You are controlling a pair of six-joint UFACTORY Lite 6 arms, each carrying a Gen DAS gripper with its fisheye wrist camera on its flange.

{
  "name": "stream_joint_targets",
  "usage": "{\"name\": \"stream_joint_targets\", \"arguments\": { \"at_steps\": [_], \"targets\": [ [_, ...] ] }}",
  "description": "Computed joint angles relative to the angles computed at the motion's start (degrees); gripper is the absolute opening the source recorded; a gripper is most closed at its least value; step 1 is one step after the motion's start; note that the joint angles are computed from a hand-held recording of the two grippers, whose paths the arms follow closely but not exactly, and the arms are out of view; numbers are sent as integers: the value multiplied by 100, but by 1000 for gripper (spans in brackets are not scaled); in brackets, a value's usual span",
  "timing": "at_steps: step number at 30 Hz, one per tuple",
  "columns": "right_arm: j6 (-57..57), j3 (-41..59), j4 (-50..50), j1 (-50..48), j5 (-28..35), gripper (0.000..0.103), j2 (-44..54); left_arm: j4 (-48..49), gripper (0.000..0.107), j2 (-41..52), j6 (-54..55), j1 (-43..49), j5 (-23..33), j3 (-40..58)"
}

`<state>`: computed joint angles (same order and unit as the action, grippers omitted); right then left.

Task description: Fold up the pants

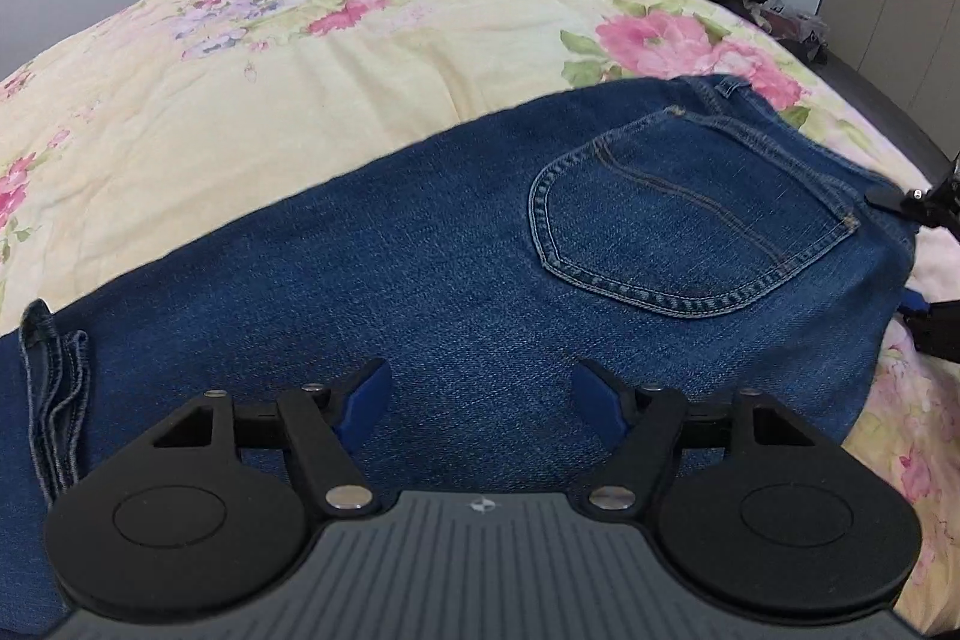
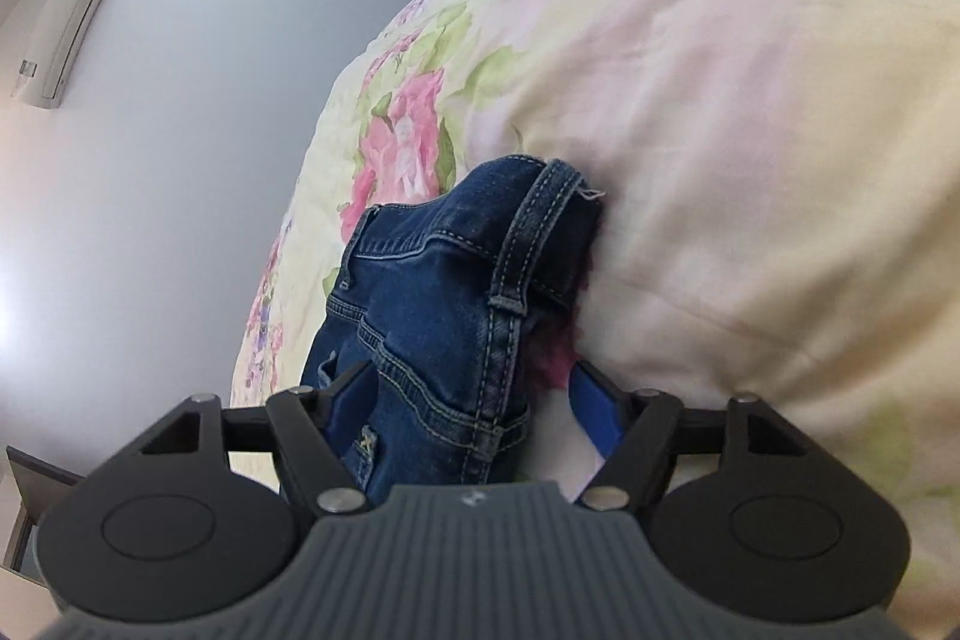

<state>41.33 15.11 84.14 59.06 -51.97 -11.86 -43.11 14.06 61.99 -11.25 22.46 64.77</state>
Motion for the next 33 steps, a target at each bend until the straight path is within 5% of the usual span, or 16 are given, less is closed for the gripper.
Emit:
{"name": "stream_joint_targets", "arguments": {
  "at_steps": [4, 6, 10, 15, 21, 26, 33],
  "targets": [
    [705, 29, -1336, -811, 193, 60, 462, 845, 82, 392, -1210, -173, 38, 358],
    [1314, -63, -1967, -1087, 247, 36, 567, 1212, 83, 509, -1628, -217, 113, 506],
    [1296, -184, -1904, -934, 76, 23, 394, 1537, 83, 578, -1975, -263, 154, 591],
    [-1596, 626, -183, -293, -268, 19, 69, 993, 83, 707, -1560, -14, 449, 737],
    [-5194, 2777, 579, 164, -1058, 18, 827, 342, 67, 790, -1341, 735, 1363, 1158],
    [-8181, 5388, 856, 559, -1400, 17, 2369, 22, 67, 716, -992, 1623, 1990, 1522],
    [-12128, 9585, 1464, 910, -810, 16, 5485, -66, 67, 1372, -766, 3253, 2945, 2667]
  ]
}}
